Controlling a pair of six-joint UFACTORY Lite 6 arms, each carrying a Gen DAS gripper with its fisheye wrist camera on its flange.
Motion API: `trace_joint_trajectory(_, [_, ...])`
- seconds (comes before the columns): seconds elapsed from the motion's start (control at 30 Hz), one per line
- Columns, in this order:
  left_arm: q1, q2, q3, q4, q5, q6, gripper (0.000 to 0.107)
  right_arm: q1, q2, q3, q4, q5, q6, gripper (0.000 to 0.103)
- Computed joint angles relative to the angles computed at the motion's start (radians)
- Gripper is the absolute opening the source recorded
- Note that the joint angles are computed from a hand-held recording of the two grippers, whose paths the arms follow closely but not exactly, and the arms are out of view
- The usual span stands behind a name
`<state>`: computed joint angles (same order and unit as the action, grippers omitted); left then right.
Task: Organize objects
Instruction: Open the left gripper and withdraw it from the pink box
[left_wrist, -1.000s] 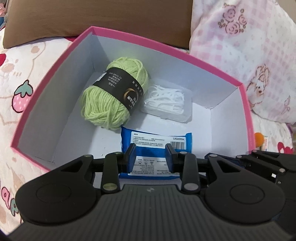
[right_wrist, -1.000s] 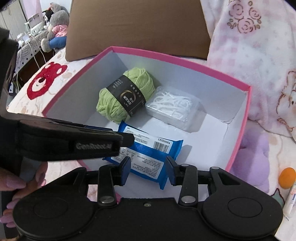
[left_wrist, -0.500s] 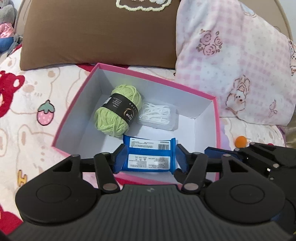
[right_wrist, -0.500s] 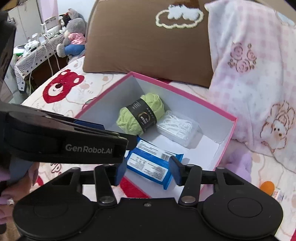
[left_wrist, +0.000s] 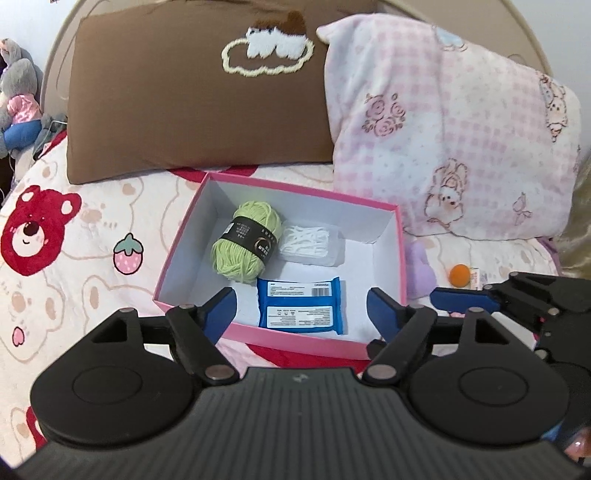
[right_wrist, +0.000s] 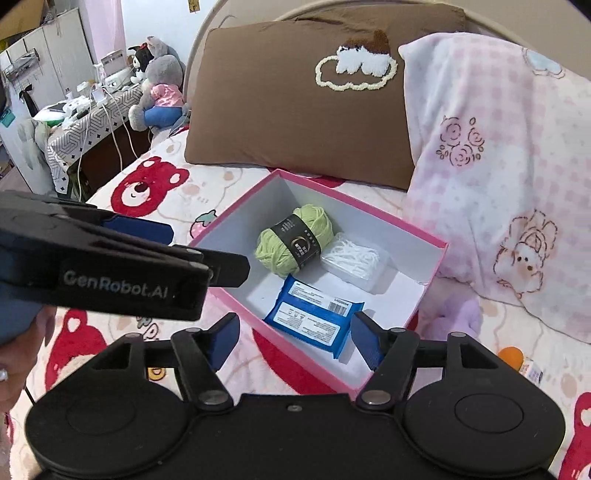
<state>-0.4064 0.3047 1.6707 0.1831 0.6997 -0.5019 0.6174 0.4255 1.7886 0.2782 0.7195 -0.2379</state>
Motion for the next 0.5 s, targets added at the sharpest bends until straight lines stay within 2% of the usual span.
trace_joint_trajectory(0.17, [-0.057,-0.07,-0.007,0.041,0.056,-0.025,0.079,-0.014,-0.117,-0.101,0.036,0.007,-0.031,0.074])
trace_joint_trajectory(0.23, [-0.087,-0.099,-0.02,0.076,0.073,-0.055,0.08,-0.032,-0.171,-0.155,0.061,0.013,-0.07,0.083])
trace_joint_trajectory(0.5, [-0.201,-0.195,-0.111,0.115,0.079,-0.123,0.082,-0.167,-0.428,-0.404,0.173,0.066,-0.314,0.083])
